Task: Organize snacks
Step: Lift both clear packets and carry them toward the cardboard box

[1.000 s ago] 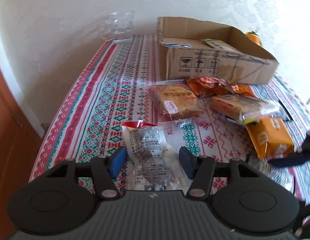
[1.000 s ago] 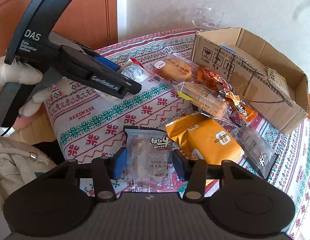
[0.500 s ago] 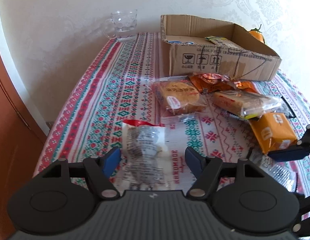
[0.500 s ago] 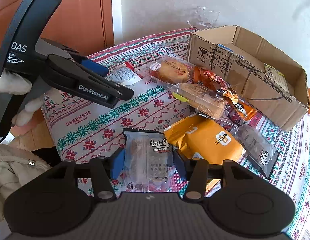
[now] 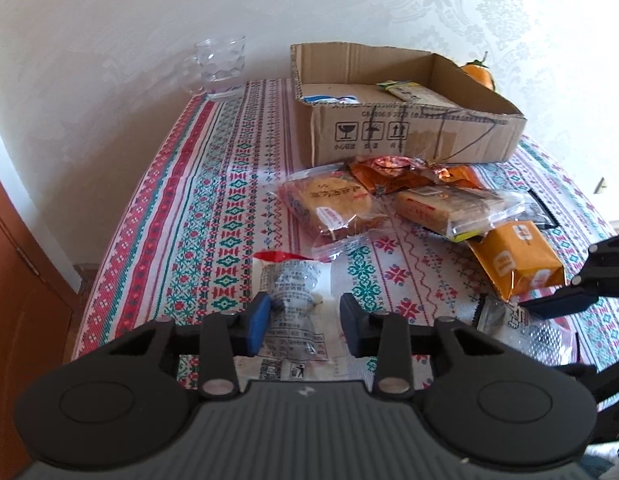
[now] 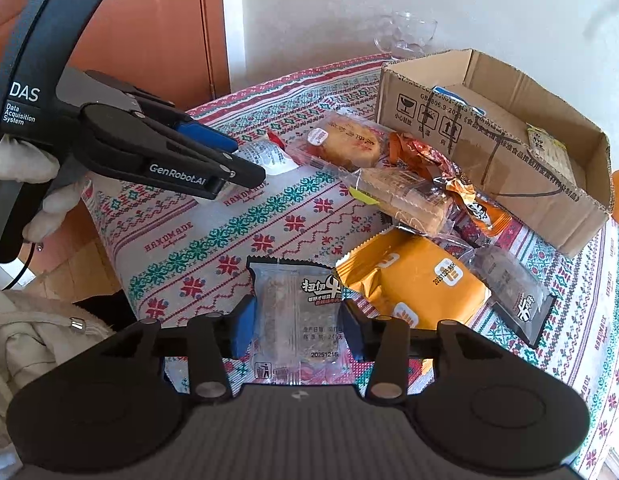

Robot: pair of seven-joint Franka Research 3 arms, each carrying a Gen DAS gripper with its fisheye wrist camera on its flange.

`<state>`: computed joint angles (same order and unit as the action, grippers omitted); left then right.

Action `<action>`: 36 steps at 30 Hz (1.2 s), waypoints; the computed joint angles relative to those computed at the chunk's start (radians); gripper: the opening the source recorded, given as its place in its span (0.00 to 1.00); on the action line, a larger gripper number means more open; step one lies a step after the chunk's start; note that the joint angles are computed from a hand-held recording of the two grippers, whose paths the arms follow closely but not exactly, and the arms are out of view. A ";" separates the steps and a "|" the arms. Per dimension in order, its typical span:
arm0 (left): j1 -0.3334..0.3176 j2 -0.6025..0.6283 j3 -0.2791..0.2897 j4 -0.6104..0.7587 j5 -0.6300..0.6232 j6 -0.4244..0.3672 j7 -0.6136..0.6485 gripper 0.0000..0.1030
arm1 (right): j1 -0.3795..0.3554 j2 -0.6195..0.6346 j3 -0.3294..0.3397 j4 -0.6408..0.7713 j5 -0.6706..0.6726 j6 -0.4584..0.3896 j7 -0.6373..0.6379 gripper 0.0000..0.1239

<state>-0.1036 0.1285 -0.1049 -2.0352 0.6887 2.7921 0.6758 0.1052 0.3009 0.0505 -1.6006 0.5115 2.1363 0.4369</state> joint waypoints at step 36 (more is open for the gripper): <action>0.062 -0.072 -0.023 -0.080 -0.275 0.082 0.284 0.49 | -0.002 -0.004 0.005 0.059 0.034 -0.045 -0.001 0.41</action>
<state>-0.0419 0.0563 -0.1283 -2.1153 0.4142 2.8737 0.9596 0.1029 0.2966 0.0550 -1.5420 0.5454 2.0911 0.4359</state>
